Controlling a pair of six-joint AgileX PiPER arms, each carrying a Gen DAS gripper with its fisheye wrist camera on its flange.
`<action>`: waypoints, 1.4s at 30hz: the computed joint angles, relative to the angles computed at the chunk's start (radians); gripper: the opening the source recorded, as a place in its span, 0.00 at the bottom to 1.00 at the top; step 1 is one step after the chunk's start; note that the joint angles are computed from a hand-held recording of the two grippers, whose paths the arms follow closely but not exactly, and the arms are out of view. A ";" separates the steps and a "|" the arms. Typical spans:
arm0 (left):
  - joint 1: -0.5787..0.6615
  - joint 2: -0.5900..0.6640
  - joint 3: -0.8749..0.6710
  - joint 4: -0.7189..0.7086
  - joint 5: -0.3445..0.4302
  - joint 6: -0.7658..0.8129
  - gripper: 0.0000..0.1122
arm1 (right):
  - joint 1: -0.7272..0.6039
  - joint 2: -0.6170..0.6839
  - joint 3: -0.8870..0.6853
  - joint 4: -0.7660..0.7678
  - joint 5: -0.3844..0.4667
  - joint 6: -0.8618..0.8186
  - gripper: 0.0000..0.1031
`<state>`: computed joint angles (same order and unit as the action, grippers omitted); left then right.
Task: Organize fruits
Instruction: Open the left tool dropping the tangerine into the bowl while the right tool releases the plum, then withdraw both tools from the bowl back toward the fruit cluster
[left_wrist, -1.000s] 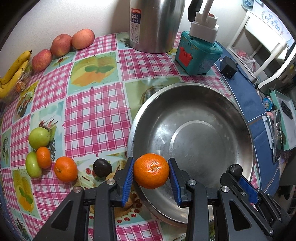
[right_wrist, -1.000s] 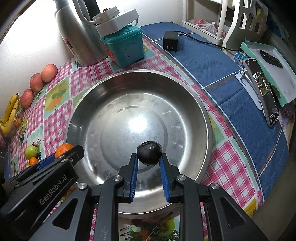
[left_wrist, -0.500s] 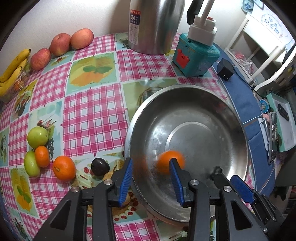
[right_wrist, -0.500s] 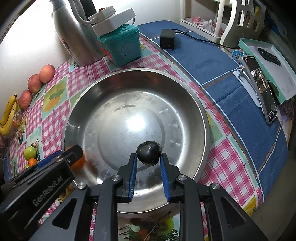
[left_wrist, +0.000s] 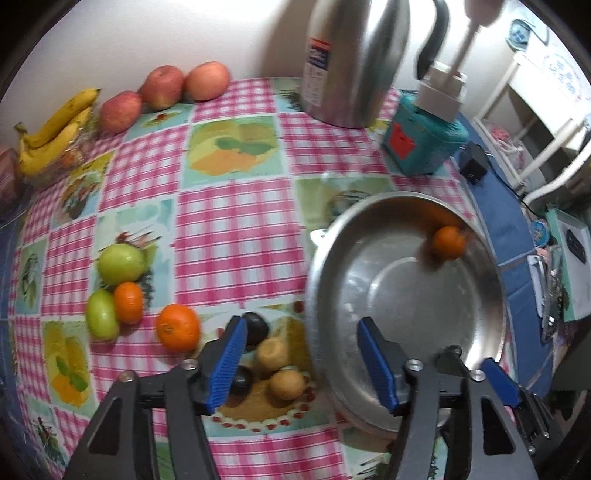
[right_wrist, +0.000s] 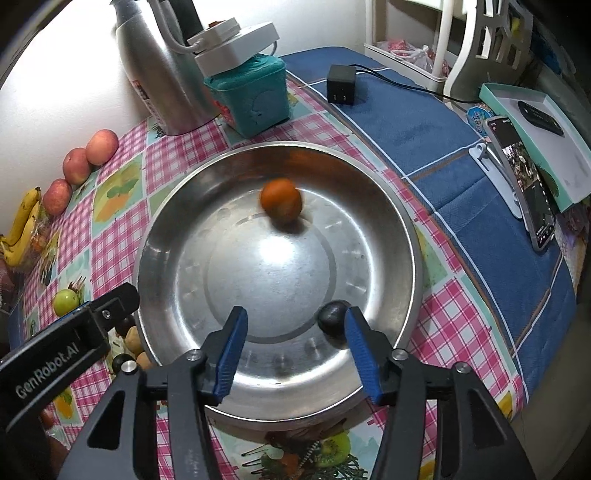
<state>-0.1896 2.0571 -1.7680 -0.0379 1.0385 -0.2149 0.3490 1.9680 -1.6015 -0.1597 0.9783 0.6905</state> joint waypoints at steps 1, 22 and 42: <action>0.003 -0.006 0.008 0.022 -0.003 -0.015 0.66 | 0.002 0.001 -0.002 -0.001 0.002 -0.003 0.57; 0.118 -0.153 0.265 0.220 -0.132 -0.152 0.92 | 0.042 0.008 -0.003 -0.003 -0.033 -0.065 0.93; 0.332 -0.251 0.420 0.071 -0.258 0.009 0.92 | 0.129 -0.002 -0.011 -0.019 -0.086 -0.036 0.94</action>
